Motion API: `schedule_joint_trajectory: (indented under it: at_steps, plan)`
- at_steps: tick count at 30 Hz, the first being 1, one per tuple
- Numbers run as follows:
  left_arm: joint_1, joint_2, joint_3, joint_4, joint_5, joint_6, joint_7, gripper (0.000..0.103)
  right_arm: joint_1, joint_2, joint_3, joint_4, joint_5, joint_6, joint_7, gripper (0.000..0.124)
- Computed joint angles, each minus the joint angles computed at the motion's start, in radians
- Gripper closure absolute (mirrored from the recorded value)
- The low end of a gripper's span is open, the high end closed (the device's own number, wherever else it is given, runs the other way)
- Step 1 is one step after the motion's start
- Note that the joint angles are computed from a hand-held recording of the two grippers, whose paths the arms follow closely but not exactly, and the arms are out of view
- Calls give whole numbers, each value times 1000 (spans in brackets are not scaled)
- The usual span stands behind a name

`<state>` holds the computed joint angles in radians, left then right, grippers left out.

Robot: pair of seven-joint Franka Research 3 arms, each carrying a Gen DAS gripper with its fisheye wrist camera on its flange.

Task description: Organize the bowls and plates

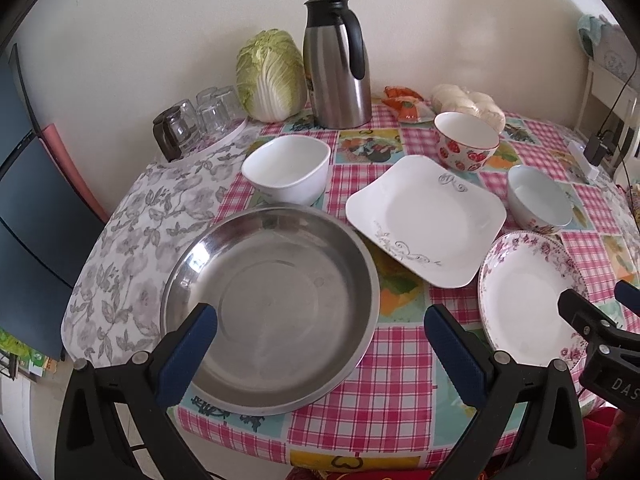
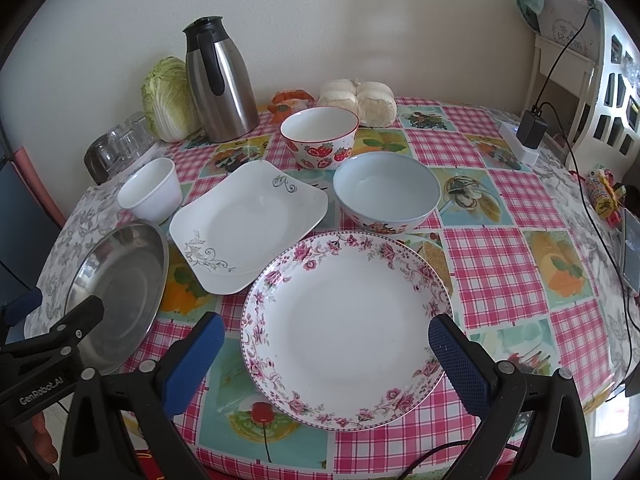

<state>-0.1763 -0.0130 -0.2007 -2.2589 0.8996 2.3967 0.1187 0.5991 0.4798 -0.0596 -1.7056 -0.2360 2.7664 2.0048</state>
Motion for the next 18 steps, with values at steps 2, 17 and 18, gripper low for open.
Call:
schedule_joint_trajectory:
  at_steps: [2,17,18]
  plan:
    - [-1,0,0,1,3,3,1,0,1,1,-1,1,-1,1,-1,21]
    - [29,-26,12,-48,40,114,-51,0,28,6,-26,0,-20,88,14,21]
    - [32,-29,13,-53,40,125,-56,0,30,11,-28,8,-19,89,12,21]
